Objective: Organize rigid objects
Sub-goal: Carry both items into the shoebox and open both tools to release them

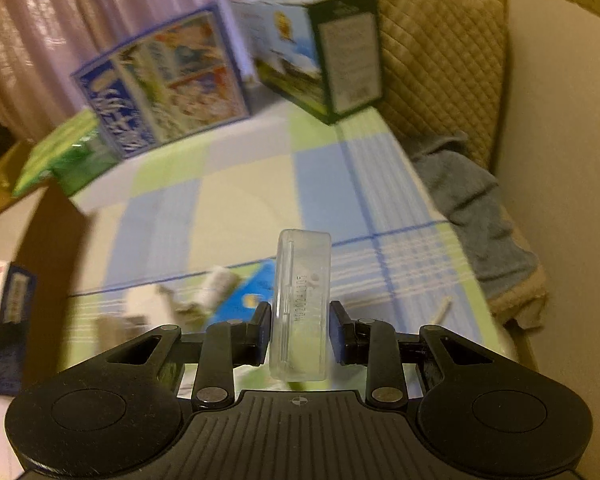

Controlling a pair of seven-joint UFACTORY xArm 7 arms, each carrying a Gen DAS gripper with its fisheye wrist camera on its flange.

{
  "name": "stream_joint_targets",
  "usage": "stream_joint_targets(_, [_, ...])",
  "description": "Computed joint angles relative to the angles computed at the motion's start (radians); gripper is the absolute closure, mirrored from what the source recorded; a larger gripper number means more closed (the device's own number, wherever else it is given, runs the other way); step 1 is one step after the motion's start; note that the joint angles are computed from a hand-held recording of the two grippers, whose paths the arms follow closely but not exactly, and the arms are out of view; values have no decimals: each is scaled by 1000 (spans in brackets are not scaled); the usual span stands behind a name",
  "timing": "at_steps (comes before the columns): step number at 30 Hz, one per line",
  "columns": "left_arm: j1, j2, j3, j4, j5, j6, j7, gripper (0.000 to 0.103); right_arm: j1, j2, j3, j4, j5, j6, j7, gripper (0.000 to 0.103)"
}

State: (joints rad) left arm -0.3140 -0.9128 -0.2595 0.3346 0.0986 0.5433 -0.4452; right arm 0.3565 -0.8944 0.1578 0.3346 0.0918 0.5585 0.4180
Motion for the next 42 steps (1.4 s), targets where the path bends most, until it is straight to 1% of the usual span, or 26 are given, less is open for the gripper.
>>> stream_joint_targets(4, [-3, -75, 34, -18, -1, 16, 30, 41, 73, 29, 14, 60, 36, -18, -5, 76])
stream_joint_targets(7, [4, -144, 67, -32, -8, 38, 64, 41, 132, 79, 39, 104, 66, -63, 0, 76])
stream_joint_targets(10, [25, -214, 96, -40, -13, 70, 104, 41, 189, 143, 60, 149, 91, -118, 3, 76])
stream_joint_targets(14, [76, -297, 136, -46, -13, 111, 165, 41, 259, 251, 92, 222, 111, -196, 7, 76])
stream_joint_targets(18, [146, -354, 184, -51, -9, 150, 237, 41, 320, 378, 112, 303, 122, -263, 1, 76])
stream_joint_targets(21, [205, -373, 223, -60, -6, 165, 293, 41, 335, 483, 143, 375, 108, -307, 10, 76])
stream_joint_targets(24, [264, -374, 265, -68, -6, 168, 351, 41, 313, 581, 198, 446, 55, -337, 56, 76])
stream_joint_targets(26, [303, -366, 293, -74, -5, 163, 391, 41, 289, 643, 236, 493, -2, -344, 106, 76])
stream_joint_targets(31, [381, -307, 350, -73, -14, 127, 490, 41, 263, 753, 283, 574, -160, -333, 236, 76])
stream_joint_targets(35, [422, -228, 379, -66, -34, 85, 555, 41, 276, 843, 281, 646, -308, -298, 352, 76])
stream_joint_targets(40, [448, -117, 404, -59, -67, 37, 623, 41, 333, 917, 233, 710, -404, -249, 434, 76])
stream_joint_targets(42, [450, -81, 410, -55, -83, 24, 647, 41, 353, 944, 214, 734, -427, -229, 457, 76])
